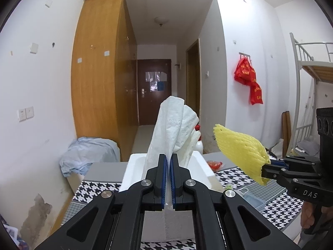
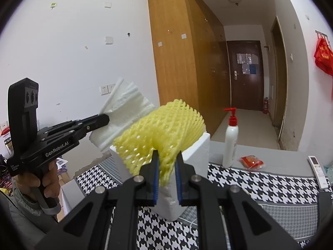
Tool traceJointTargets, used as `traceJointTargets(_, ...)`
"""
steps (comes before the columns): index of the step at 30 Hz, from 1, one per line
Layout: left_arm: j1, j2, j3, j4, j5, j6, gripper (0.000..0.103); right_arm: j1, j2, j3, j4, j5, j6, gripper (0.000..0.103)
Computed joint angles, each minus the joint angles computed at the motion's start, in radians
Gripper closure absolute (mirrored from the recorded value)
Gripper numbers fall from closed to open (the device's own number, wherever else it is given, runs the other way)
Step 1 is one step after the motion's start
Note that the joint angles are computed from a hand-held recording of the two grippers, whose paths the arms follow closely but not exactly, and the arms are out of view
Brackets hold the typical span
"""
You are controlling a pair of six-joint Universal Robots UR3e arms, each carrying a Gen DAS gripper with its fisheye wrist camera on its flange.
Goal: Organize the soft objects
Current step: 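Carry the white masks over the styrofoam box while the right gripper carries the net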
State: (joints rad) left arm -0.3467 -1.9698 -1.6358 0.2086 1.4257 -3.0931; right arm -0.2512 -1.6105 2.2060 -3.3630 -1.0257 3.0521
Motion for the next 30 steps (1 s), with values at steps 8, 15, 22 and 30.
traceJointTargets(8,0.032,-0.032,0.056,-0.047,-0.019,0.004,0.099,0.066,0.081,-0.100,0.028,-0.054,0.000,0.086)
traceJointTargets(15,0.049,-0.091,0.131,-0.086,-0.045,-0.003,0.099,0.086,0.117,-0.157,0.040,-0.071,0.008,0.086)
traceJointTargets(22,0.057,-0.154,0.223,-0.144,-0.072,-0.003,0.099,0.084,0.129,-0.174,0.054,-0.082,0.018,0.086)
traceJointTargets(30,0.047,-0.235,0.361,-0.263,-0.079,0.029,0.099,0.087,0.129,-0.181,0.070,-0.112,0.027,0.086)
